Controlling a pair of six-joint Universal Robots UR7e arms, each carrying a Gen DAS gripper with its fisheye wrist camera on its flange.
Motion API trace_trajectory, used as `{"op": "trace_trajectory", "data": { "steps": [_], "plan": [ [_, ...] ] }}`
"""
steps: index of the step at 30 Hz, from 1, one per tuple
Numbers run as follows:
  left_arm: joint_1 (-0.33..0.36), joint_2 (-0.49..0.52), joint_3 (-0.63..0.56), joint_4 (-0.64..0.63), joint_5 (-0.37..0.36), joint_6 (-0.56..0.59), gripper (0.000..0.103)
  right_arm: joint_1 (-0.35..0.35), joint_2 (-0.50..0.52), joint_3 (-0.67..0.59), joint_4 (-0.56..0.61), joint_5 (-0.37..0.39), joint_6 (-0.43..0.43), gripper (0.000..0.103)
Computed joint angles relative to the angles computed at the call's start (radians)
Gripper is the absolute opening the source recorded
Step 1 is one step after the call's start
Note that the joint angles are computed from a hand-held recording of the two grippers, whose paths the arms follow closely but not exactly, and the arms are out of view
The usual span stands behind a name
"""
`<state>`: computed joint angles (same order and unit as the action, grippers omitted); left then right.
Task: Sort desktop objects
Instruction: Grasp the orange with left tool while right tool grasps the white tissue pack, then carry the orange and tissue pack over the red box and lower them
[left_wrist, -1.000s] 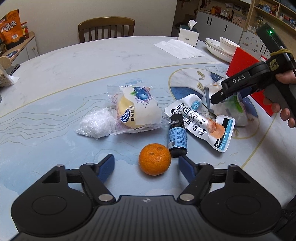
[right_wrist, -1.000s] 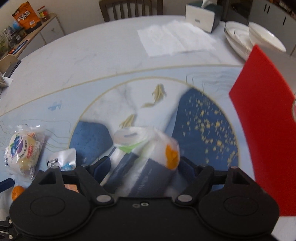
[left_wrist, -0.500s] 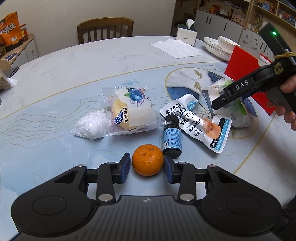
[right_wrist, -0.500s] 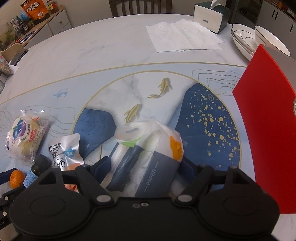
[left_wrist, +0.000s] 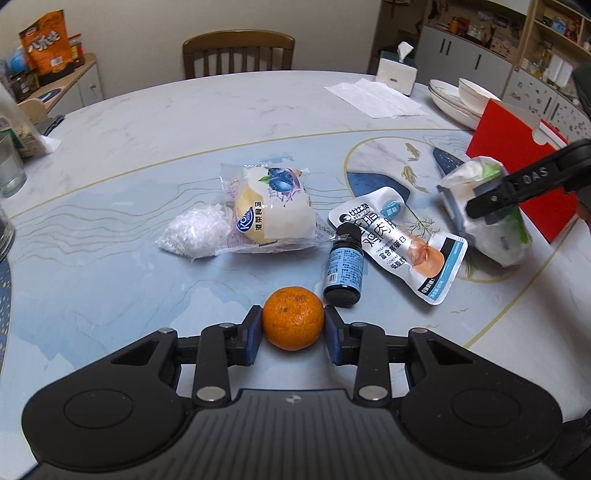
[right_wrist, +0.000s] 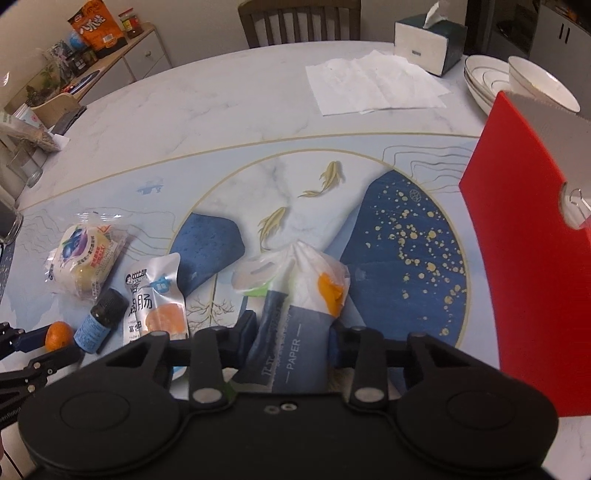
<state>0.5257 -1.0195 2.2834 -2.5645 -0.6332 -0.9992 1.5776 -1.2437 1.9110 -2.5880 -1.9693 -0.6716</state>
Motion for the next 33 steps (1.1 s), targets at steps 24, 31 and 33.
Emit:
{"op": "trace_trajectory", "data": {
  "steps": [24, 31, 33],
  "plan": [
    [-0.089, 0.247, -0.321, -0.091, 0.018, 0.135, 0.033, -0.077, -0.192, -0.134, 0.289, 0.222, -0.123, 0.036],
    [-0.076, 0.385, -0.497, -0.186, 0.005, 0.325, 0.033, -0.119, -0.191, -0.219, 0.324, 0.27, -0.157, 0.036],
    [-0.072, 0.417, -0.545, -0.194, -0.001, 0.363, 0.033, -0.134, -0.186, -0.246, 0.332, 0.278, -0.163, 0.036]
  ]
}}
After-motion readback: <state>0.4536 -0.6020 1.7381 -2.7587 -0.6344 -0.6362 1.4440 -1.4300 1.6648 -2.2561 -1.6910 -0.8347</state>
